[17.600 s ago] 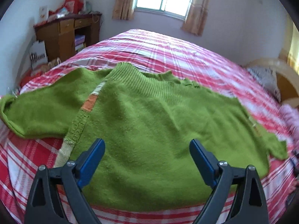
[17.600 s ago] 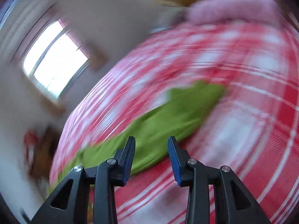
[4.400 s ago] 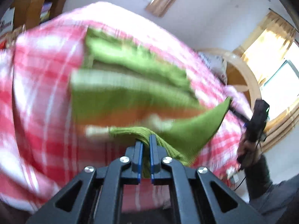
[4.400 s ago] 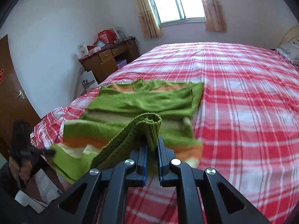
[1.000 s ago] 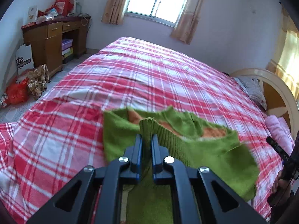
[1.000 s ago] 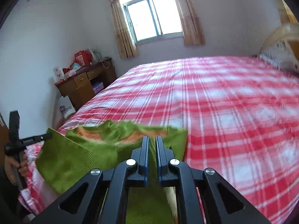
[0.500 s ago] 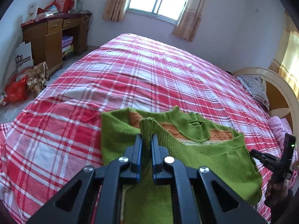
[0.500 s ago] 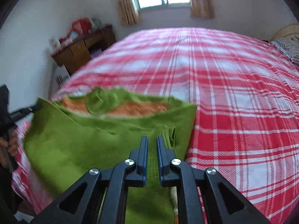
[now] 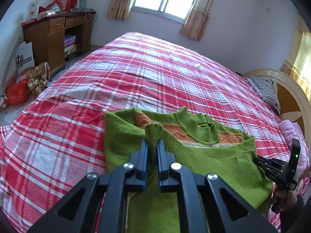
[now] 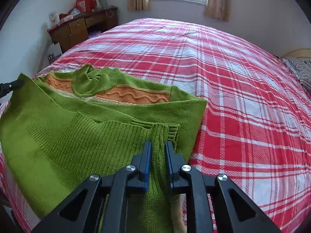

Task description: Fold small clothes

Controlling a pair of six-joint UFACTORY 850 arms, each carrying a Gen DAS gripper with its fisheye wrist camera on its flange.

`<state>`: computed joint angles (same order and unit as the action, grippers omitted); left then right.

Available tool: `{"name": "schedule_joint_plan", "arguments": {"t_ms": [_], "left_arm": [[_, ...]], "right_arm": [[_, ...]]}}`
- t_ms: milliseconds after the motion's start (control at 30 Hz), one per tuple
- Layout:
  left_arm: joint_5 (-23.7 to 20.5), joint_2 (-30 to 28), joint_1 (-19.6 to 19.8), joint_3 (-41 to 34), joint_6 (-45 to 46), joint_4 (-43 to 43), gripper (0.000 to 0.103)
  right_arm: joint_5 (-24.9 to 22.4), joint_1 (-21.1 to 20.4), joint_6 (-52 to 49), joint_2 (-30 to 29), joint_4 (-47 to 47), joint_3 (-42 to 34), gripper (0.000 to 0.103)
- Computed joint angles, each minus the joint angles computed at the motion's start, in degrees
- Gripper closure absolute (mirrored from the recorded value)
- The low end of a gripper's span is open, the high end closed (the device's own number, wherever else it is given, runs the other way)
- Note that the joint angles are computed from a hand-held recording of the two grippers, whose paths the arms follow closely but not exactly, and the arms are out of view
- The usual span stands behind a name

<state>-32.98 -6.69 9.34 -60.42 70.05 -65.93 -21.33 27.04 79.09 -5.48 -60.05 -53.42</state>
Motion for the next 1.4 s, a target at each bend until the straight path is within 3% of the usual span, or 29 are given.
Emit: {"name": "schedule_joint_plan", "arguments": {"t_ms": [67,200,300,500,667,800,900,967,1067,1200,1333,1400], "left_arm": [[-0.9,0.5,0.5,0.3,0.7,-1.0,0.094],[-0.4,1.0,0.9,-0.5,-1.0,-0.9,0.094],[0.2,0.4,0.6,-2.1,-0.5,-2.0,0.094],[1.1,-4.8,-0.8,-8.6,-4.5,-1.4,0.094],[6.9,-9.1,-3.5,-12.0,-7.9,0.8,0.095],[12.3,-12.2,-5.3,-13.0,-11.7,4.0,0.095],[16.1,-15.0,-7.0,-14.1,-19.9,12.8,0.095],[16.2,-16.8,-7.6,-15.3,-28.2,21.3,0.094],[15.7,-17.2,-7.6,-16.0,-32.1,24.8,0.091],[16.4,-17.3,-8.1,-16.1,-37.8,30.8,0.087],[16.8,-17.6,-8.5,-16.4,-40.4,33.5,0.086],[16.8,-17.7,-8.7,-16.7,-42.3,35.6,0.086]], "right_arm": [[-0.9,0.8,4.1,1.4,-3.3,0.7,0.093],[-3.8,3.5,20.4,7.0,-18.9,3.1,0.094],[-6.8,4.3,25.7,8.0,-25.3,2.5,0.094],[-7.1,1.9,26.6,2.8,-28.3,-3.0,0.094],[-8.9,0.4,28.3,-3.4,-30.8,-8.0,0.094],[-10.8,-0.6,27.3,-8.3,-29.5,-10.9,0.094],[-10.9,-1.6,23.1,-11.7,-23.8,-12.6,0.094],[-10.2,-2.5,19.3,-12.9,-19.3,-13.7,0.094],[-9.4,-3.2,16.9,-13.6,-16.5,-14.3,0.094],[-10.2,-3.5,6.4,-16.4,-7.1,-17.5,0.093],[-12.4,-2.7,6.0,-16.7,-7.5,-17.8,0.091],[-10.6,-3.0,9.0,-15.4,-9.6,-16.3,0.090]]}}
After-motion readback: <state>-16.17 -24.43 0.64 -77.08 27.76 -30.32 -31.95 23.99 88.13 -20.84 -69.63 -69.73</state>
